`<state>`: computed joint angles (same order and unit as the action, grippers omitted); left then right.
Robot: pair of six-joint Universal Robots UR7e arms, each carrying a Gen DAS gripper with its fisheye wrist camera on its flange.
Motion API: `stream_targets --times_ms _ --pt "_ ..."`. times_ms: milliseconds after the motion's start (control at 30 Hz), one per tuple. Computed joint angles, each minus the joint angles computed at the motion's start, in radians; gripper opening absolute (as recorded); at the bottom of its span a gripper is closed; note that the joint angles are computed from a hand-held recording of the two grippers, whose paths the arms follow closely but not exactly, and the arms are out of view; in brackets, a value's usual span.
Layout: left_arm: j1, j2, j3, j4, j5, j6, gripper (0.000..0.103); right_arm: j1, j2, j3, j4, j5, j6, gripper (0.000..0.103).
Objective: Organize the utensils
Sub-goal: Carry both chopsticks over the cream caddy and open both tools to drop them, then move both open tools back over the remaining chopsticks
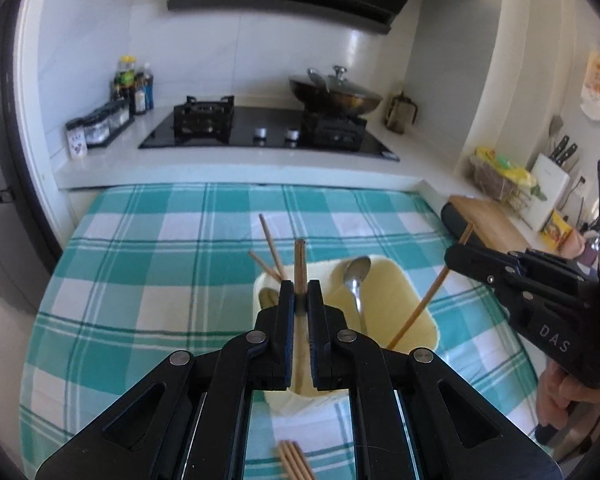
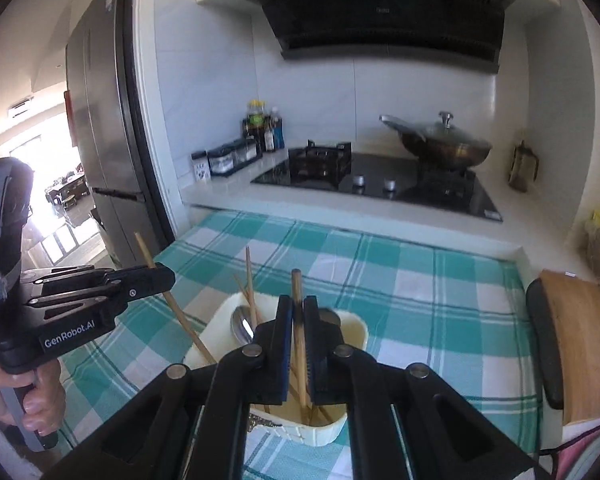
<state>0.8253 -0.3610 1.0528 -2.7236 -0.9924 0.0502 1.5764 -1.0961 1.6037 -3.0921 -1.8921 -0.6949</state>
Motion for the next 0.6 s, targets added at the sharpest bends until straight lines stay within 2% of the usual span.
stream_targets --times_ms 67,100,133,167,200,267,333,400,533,600 --pt "0.004 -0.012 0.011 0.028 -0.013 -0.030 0.017 -0.009 0.009 -0.008 0.015 -0.002 0.029 0.013" --pt "0.005 -0.023 0.025 0.024 -0.018 -0.039 0.040 -0.014 0.004 -0.004 0.019 0.012 0.044 0.019" --pt "0.004 -0.043 0.054 0.000 -0.019 -0.041 0.060 -0.021 -0.011 0.016 0.002 0.044 0.059 0.033" --pt "0.002 -0.058 0.079 -0.025 -0.010 -0.036 0.066 -0.023 -0.023 0.038 -0.036 0.064 0.057 0.038" --pt "-0.001 -0.081 0.115 -0.044 0.004 -0.024 0.070 -0.021 -0.040 0.074 -0.099 0.076 0.037 0.038" --pt "-0.004 -0.130 0.184 -0.027 0.035 -0.007 0.070 -0.020 -0.067 0.118 -0.165 0.082 0.004 0.038" --pt "-0.008 -0.189 0.286 -0.017 0.074 -0.024 0.077 -0.029 -0.119 0.191 -0.196 0.070 -0.003 0.040" --pt "-0.006 -0.250 0.411 -0.031 0.084 -0.063 0.083 -0.049 -0.179 0.274 -0.200 0.043 -0.004 0.046" --pt "0.004 -0.322 0.637 -0.082 0.048 -0.160 0.084 -0.129 -0.281 0.484 -0.249 0.001 -0.037 0.047" --pt "-0.002 -0.333 0.738 -0.146 0.068 -0.216 0.084 -0.190 -0.314 0.612 -0.329 -0.014 -0.039 0.047"
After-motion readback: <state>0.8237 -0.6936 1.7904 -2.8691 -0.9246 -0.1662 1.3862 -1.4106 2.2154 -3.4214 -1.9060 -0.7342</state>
